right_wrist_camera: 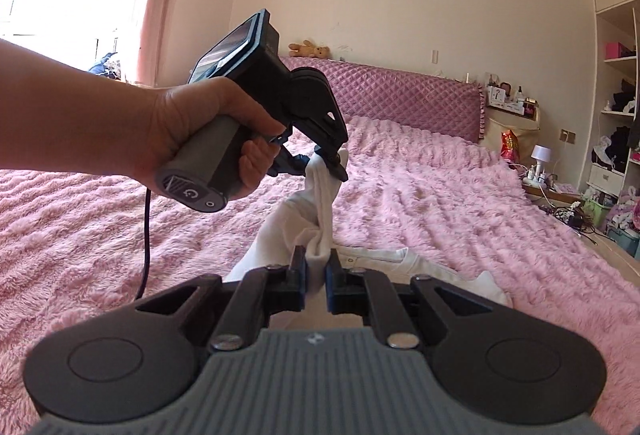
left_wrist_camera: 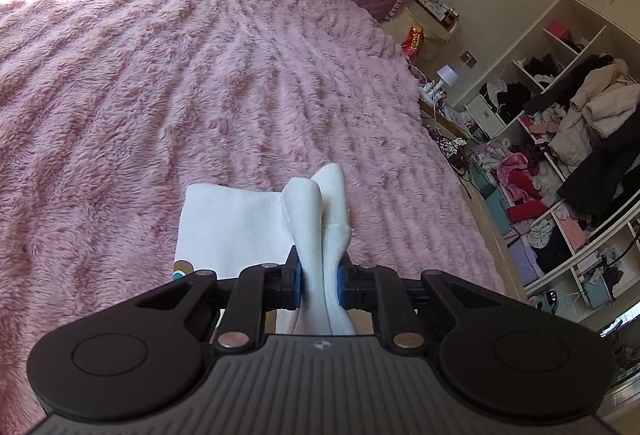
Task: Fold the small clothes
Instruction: 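Lift the edge with the left tool while the right tool grasps it too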
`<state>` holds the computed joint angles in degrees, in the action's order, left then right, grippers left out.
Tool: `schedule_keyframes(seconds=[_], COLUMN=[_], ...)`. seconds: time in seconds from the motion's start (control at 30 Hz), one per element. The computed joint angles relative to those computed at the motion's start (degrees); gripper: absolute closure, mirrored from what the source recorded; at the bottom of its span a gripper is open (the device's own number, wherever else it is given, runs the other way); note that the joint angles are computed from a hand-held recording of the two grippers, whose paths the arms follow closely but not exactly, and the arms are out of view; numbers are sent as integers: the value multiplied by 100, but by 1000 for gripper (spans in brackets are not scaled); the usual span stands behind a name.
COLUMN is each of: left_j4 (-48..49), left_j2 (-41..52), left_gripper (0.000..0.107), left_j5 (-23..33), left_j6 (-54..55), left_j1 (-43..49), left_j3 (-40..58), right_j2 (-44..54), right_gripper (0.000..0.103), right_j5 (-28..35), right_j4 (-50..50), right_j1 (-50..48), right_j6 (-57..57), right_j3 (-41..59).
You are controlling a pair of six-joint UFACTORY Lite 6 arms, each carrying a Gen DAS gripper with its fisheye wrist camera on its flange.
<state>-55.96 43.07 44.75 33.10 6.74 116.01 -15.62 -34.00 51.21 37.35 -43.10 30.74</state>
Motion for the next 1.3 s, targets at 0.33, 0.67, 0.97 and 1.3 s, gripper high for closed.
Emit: schedule_keyframes(seconds=[0.33,0.67,0.97,1.3], left_j4=[849,1936,3491,4633], left_j2=[-90,290,924,1866], left_gripper=[90,90,90,90], left_j5=[-909,-1555,-1596,-1320], left_j6=[-855,-1938,-3377,-4435], left_j1=[-1295,-2286,-3052,-3500], left_j3=[-91,184,991,1967], right_j2=[-1541,-1713,-1290,-87], right_gripper=[100,100,100,100], right_j5=[908,987,373,-543], right_j4=[-1443,-5189,-7317,-7899], right_j1=[-1812,-3939,-5466,-6320], right_j6=[1316,4765,6600,6794], right_j3=[-1172,-1782,-2016,-1995])
